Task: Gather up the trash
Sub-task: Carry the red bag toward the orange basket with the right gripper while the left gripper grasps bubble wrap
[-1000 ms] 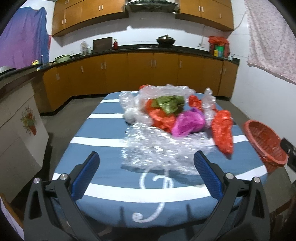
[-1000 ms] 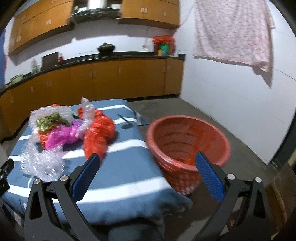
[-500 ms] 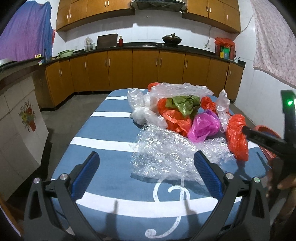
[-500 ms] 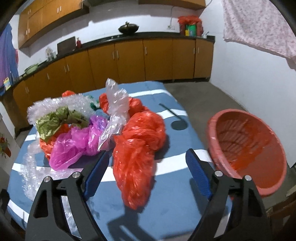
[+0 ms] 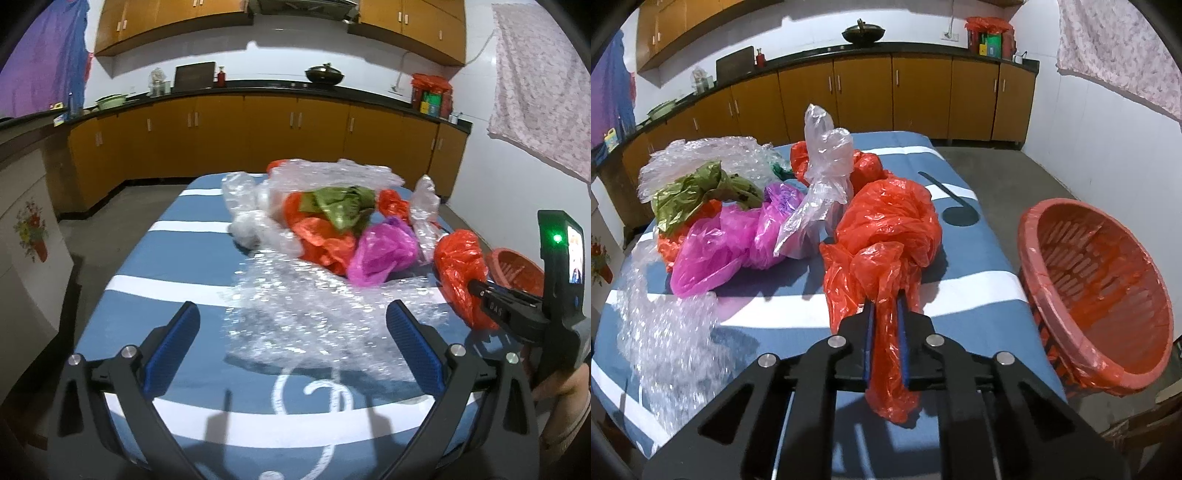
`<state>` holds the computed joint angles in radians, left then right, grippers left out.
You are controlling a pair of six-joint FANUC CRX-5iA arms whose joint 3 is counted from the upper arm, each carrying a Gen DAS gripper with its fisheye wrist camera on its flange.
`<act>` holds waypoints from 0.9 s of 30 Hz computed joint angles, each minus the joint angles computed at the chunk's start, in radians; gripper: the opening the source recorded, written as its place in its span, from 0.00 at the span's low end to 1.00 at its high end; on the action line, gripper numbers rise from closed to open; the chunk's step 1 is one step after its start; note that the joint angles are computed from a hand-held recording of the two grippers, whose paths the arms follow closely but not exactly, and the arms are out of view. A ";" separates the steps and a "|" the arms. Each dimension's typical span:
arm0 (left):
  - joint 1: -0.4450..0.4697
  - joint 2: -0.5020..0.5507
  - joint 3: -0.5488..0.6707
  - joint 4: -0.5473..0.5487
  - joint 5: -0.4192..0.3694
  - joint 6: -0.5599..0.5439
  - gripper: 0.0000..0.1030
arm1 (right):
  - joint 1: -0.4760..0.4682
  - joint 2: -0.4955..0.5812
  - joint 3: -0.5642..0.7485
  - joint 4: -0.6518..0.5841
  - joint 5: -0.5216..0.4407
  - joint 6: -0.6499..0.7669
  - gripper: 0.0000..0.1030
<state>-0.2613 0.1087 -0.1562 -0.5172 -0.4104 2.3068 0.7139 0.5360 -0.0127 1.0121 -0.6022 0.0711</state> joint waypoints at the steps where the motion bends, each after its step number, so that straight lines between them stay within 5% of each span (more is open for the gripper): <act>1: -0.002 0.008 0.004 0.014 0.004 -0.020 0.91 | -0.002 -0.010 -0.015 0.013 0.005 -0.013 0.09; 9: -0.007 0.096 0.062 0.131 -0.009 -0.148 0.82 | -0.008 -0.077 -0.107 0.063 0.014 -0.095 0.09; 11: -0.013 0.122 0.087 0.134 -0.025 -0.166 0.71 | -0.006 -0.087 -0.118 0.063 0.010 -0.101 0.09; 13: -0.003 0.156 0.100 0.201 -0.033 -0.248 0.51 | -0.008 -0.098 -0.134 0.074 0.010 -0.117 0.09; 19: 0.014 0.159 0.061 0.280 0.008 -0.329 0.20 | -0.014 -0.139 -0.186 0.130 0.017 -0.182 0.09; 27: 0.020 0.071 -0.017 0.296 0.068 -0.358 0.15 | -0.026 -0.197 -0.259 0.258 0.035 -0.301 0.09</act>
<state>-0.2410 0.1802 -0.1733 -0.2212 -0.3421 1.9485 0.6879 0.3389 -0.2713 1.2701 -0.5668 -0.2300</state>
